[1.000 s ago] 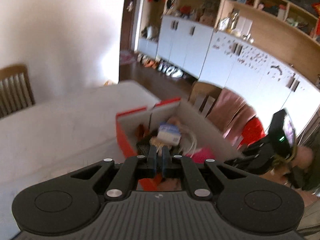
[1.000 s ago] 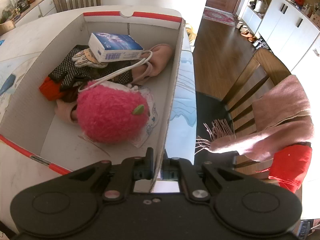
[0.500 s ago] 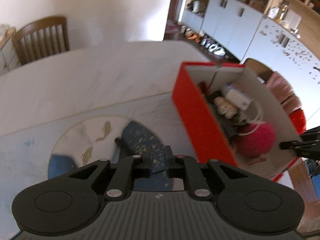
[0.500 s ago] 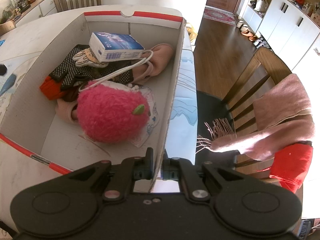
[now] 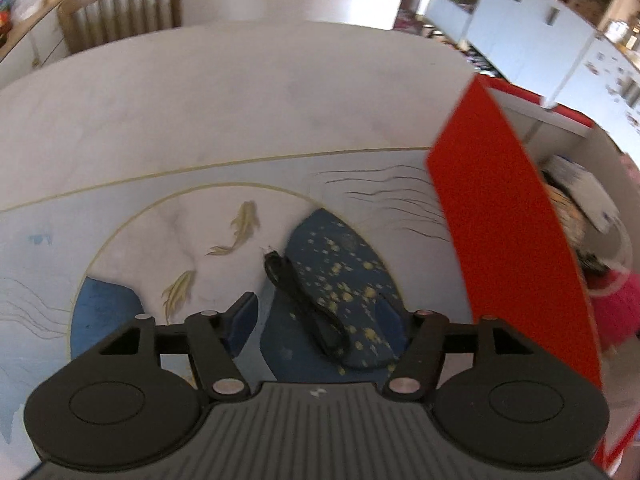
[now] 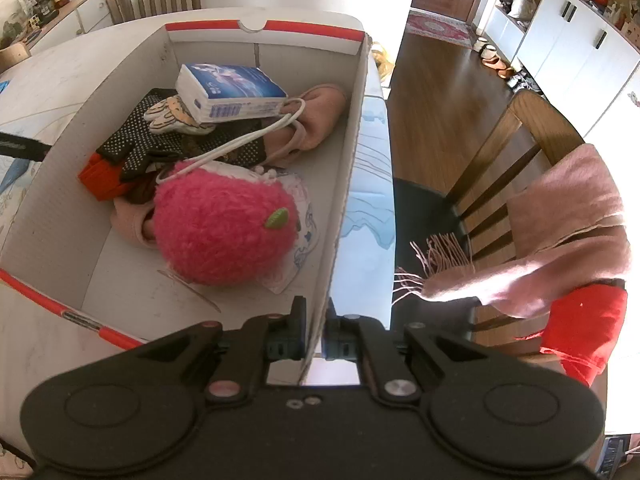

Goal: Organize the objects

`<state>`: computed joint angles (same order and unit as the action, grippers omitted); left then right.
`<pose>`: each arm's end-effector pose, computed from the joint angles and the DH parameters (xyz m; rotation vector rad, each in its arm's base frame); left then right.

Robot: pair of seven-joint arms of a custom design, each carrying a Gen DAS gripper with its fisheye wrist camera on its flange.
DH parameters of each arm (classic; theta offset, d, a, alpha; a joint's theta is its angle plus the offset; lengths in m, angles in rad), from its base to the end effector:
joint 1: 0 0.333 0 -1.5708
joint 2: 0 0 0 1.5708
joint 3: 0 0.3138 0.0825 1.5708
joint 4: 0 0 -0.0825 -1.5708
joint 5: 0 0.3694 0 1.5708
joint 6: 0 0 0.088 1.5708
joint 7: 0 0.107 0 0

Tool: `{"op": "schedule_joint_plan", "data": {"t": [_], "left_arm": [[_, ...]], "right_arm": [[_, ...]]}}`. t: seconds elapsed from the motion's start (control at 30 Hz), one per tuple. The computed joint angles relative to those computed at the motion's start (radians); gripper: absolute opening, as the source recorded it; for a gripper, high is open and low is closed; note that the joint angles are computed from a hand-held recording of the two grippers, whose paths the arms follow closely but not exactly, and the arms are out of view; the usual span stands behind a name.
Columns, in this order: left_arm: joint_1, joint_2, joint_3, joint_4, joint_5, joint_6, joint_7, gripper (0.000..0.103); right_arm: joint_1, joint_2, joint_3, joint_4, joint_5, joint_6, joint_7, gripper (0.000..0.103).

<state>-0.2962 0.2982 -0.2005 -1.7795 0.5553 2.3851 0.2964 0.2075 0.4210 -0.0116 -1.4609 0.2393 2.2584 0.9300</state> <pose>0.5795 -0.2956 0.4306 -2.3283 1.4638 -0.4882 0.6869 0.1443 0.4847 -2.5080 1.1339 -0.2886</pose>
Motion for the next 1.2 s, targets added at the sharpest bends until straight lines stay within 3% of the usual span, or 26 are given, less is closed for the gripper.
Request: {"op": "schedule_joint_plan", "data": {"t": [0.37,0.43,0.5,0.6,0.8,1.07,1.2], "left_arm": [[-0.009,0.078,0.015,0.080,0.007,-0.070,-0.018,0.062],[-0.014,0.086,0.017,0.094,0.016,-0.088,-0.011,0.052],[-0.023,0.097,0.019,0.117,0.028,-0.118,0.000,0.034],[-0.029,0.101,0.017,0.122,0.040,-0.124,0.014,0.024],[-0.040,0.095,0.013,0.113,0.062,-0.100,0.045,0.009],[-0.044,0.025,0.001,0.044,0.079,-0.044,0.060,0.008],[-0.033,-0.040,-0.012,-0.022,0.066,0.030,0.060,0.007]], "right_arm": [[0.001,0.001,-0.002,0.003,-0.002,-0.003,0.008,0.006],[0.001,0.001,-0.001,0.003,-0.002,-0.003,0.008,0.006],[0.001,0.001,-0.002,0.002,-0.004,-0.001,0.007,0.006],[0.001,0.001,-0.002,0.002,-0.004,-0.002,0.008,0.005],[0.001,0.001,-0.002,0.000,-0.005,0.001,0.006,0.005],[0.003,-0.003,-0.002,-0.006,-0.010,0.008,0.002,0.005],[0.005,-0.008,-0.003,-0.013,-0.012,0.015,0.001,0.005]]}}
